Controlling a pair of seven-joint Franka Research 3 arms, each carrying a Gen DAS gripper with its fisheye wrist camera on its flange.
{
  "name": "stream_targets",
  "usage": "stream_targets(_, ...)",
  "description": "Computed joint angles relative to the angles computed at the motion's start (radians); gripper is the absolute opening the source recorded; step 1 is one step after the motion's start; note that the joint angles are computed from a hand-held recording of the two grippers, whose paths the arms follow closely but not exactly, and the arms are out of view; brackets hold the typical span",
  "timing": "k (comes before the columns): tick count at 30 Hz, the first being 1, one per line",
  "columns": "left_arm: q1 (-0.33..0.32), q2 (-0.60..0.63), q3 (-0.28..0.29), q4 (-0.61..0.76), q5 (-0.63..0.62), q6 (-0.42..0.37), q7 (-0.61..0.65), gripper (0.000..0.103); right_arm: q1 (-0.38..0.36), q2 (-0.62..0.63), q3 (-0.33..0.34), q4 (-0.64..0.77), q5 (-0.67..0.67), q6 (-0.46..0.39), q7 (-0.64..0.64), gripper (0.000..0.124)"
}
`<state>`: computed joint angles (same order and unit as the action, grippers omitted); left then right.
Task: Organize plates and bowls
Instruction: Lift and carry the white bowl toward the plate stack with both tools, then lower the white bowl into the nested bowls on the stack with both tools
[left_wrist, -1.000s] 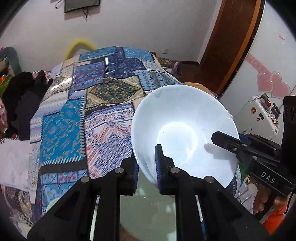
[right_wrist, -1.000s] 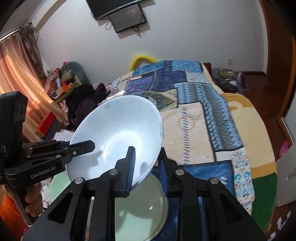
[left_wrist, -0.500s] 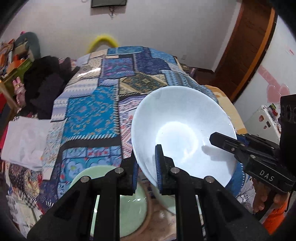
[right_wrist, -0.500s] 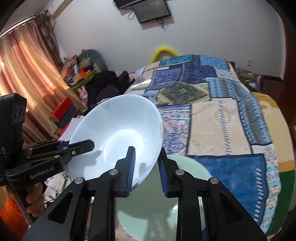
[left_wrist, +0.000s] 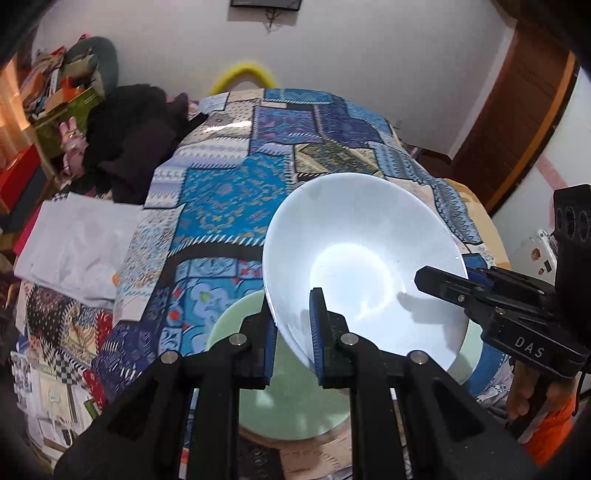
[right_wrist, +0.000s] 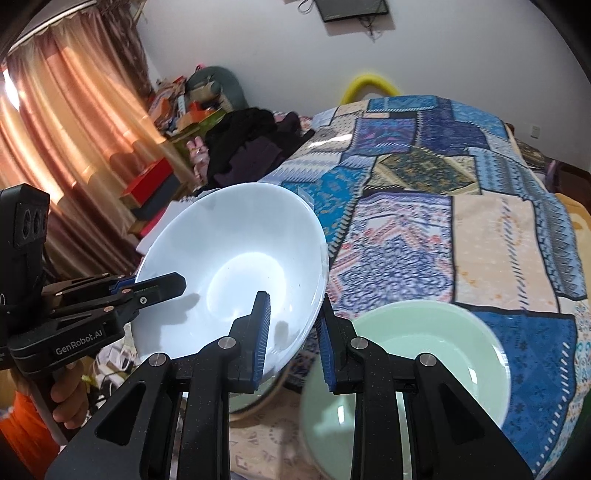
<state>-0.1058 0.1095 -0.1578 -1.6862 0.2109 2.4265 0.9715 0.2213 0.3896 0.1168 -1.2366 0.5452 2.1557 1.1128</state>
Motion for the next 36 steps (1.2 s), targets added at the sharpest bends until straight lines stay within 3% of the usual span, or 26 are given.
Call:
stream_targets(14,0.038,-0.094,0.017,-0.193,-0.088,0.042,0.014,0.015,0.046,0.03,0.01,0.006,-0.04,-0.078,0.023,0.023)
stream_targets(36,0.038,-0.092,0.016,-0.245,-0.084,0.011,0.027,0.015,0.062,0.021,0.004,-0.041,-0.072,-0.116,0.024,0.024)
